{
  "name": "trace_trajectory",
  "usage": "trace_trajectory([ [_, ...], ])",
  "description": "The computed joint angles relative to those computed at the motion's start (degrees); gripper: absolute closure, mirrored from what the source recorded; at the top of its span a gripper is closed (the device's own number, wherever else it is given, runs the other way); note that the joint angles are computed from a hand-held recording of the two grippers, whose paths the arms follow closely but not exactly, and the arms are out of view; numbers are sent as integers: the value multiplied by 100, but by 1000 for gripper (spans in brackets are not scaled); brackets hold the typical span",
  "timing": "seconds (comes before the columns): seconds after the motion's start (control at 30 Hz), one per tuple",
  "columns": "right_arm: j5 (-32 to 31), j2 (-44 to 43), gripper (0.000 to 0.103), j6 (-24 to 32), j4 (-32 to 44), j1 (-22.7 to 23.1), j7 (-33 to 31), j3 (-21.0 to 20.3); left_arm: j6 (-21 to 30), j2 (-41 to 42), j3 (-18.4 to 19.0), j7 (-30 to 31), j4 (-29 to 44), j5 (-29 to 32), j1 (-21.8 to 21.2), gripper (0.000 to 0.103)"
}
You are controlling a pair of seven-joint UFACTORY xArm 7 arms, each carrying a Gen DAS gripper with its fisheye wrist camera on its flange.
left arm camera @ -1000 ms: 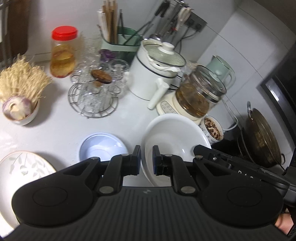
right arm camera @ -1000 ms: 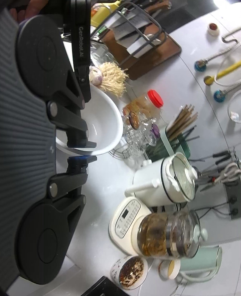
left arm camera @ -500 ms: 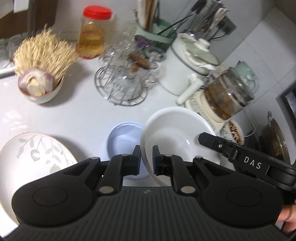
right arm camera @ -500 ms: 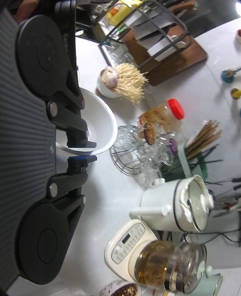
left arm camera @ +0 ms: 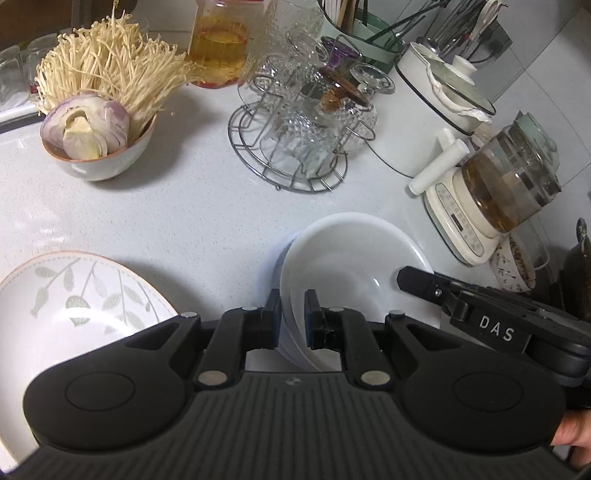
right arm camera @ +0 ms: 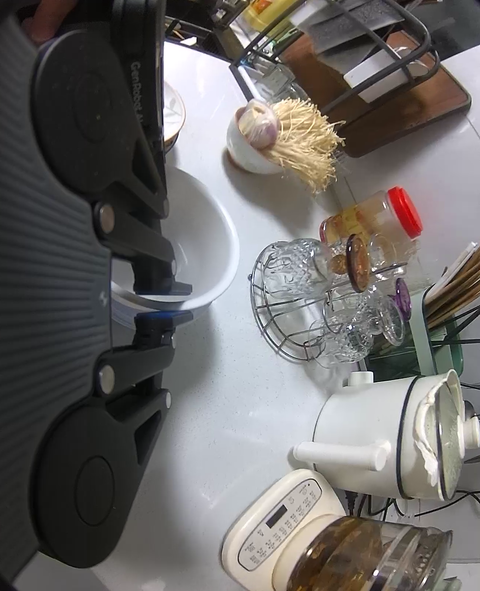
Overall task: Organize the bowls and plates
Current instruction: 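Lower the plain white bowl into the pale blue bowl with the left tool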
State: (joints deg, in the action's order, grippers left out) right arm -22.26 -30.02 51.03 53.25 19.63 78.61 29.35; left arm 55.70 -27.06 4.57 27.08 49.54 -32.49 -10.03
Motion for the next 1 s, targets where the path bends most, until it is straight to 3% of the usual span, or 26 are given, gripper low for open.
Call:
trace_trajectory([
  [0.17, -77, 177, 90, -82, -23, -37, 71, 14, -320, 49, -82, -79, -111, 1, -17, 90],
  [0.37, 64, 104, 90, -326, -191, 64, 62, -212, -188, 141, -48, -160, -4, 57, -14, 88],
  [0.43, 98, 55, 88, -317, -197, 48, 49, -231, -130, 146, -31, -155, 34, 80, 8, 68],
  [0.47, 93, 26, 82, -321, -200, 29, 51, -226, -111, 138, -24, -157, 47, 78, 19, 63],
  [0.5, 95, -8, 68, -319, -207, 7, 65, -221, -95, 128, -11, -145, 55, 73, 28, 60],
  [0.57, 113, -108, 57, -391, -268, -41, 154, -214, -47, 113, -12, -147, 78, 117, 57, 59],
  [1.0, 1142, -274, 58, -1445, -1123, 5, 911, -408, 174, 13, 46, -296, -10, 170, 202, 56],
])
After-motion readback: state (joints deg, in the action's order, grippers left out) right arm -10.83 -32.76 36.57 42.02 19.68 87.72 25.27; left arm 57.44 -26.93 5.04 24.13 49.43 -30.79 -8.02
